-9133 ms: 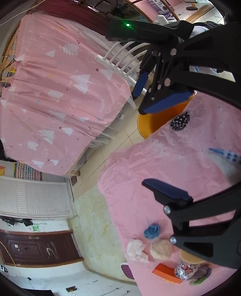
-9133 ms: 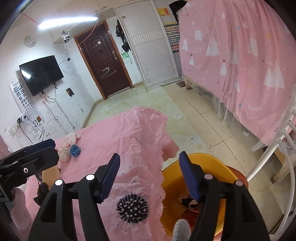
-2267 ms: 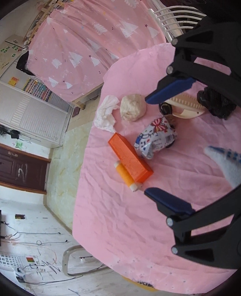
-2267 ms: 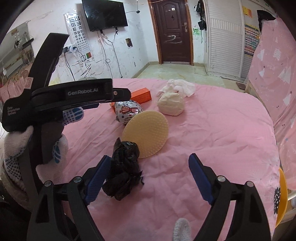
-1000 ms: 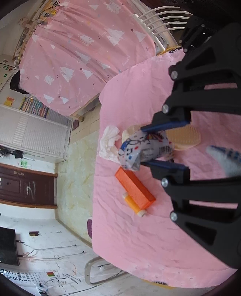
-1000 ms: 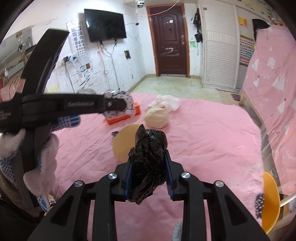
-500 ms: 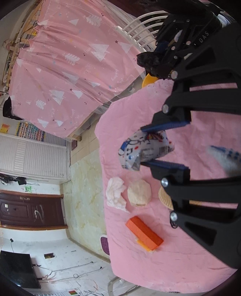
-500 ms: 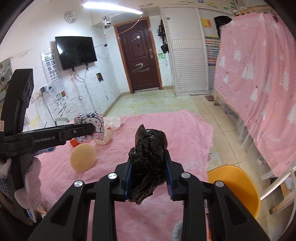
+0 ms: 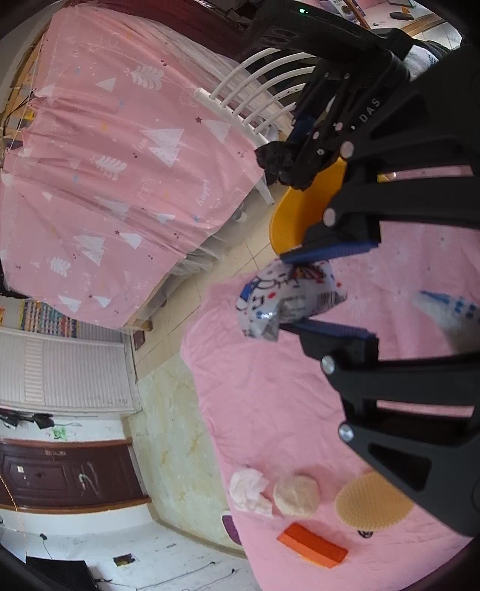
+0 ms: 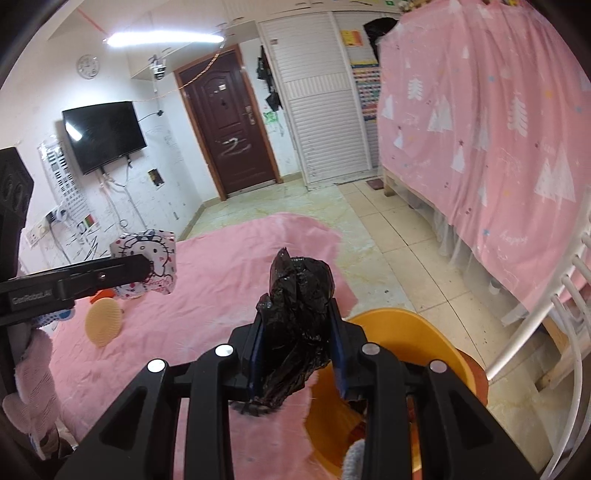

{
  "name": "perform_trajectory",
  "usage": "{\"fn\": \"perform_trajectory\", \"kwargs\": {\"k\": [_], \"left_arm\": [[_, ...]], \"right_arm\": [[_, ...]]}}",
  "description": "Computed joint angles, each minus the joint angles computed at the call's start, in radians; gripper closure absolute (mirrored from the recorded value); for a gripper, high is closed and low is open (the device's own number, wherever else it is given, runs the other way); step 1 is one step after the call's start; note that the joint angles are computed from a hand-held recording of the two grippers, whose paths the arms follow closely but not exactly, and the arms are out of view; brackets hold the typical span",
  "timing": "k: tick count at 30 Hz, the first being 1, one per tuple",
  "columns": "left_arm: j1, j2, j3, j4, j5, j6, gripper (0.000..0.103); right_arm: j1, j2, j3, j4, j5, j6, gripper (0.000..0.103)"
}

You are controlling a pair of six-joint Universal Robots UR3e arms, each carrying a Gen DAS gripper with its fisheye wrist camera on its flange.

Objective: Collect trash
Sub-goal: 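Carry the wrapper and black bag over the orange bucket and open both tools, then move both open tools back over the bed toward the orange box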

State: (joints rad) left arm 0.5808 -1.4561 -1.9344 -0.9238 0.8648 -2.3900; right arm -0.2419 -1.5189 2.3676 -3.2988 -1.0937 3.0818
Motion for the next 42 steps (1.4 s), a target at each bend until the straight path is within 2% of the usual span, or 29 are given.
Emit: {"fn": "perform_trajectory", "kwargs": {"k": [11, 13, 15, 16, 18, 22, 30, 42], "left_arm": [[-0.247, -0.098, 0.022, 0.118, 0.089, -0.092, 0.073], [-0.285, -0.119, 0.032, 0.129, 0.097, -0.107, 0.067], [-0.310, -0.132, 0.031, 0.150, 0.105, -0.117, 0.052], [-0.327, -0.137, 0.029, 0.170, 0.115, -0.132, 0.050], [-0.347, -0.147, 0.028, 0.188, 0.129, -0.141, 0.047], [-0.357, -0.158, 0.035, 0.193, 0.141, -0.155, 0.047], [-0.274, -0.086, 0.013, 0.126, 0.074, -0.109, 0.047], [-0.024, 0.041, 0.016, -0.152, -0.090, 0.096, 0.047]], "right_arm": [[-0.218, 0.081, 0.114, -0.089, 0.138, -0.067, 0.079], [-0.243, 0.092, 0.131, -0.107, 0.152, -0.071, 0.074], [-0.269, 0.101, 0.139, -0.112, 0.170, -0.080, 0.061], [-0.282, 0.107, 0.145, -0.121, 0.180, -0.082, 0.056], [-0.300, 0.120, 0.155, -0.141, 0.196, -0.082, 0.047], [-0.305, 0.130, 0.154, -0.136, 0.205, -0.087, 0.046], [-0.238, 0.057, 0.121, -0.070, 0.147, -0.064, 0.046], [0.022, -0.008, -0.028, 0.045, -0.069, 0.034, 0.046]]}}
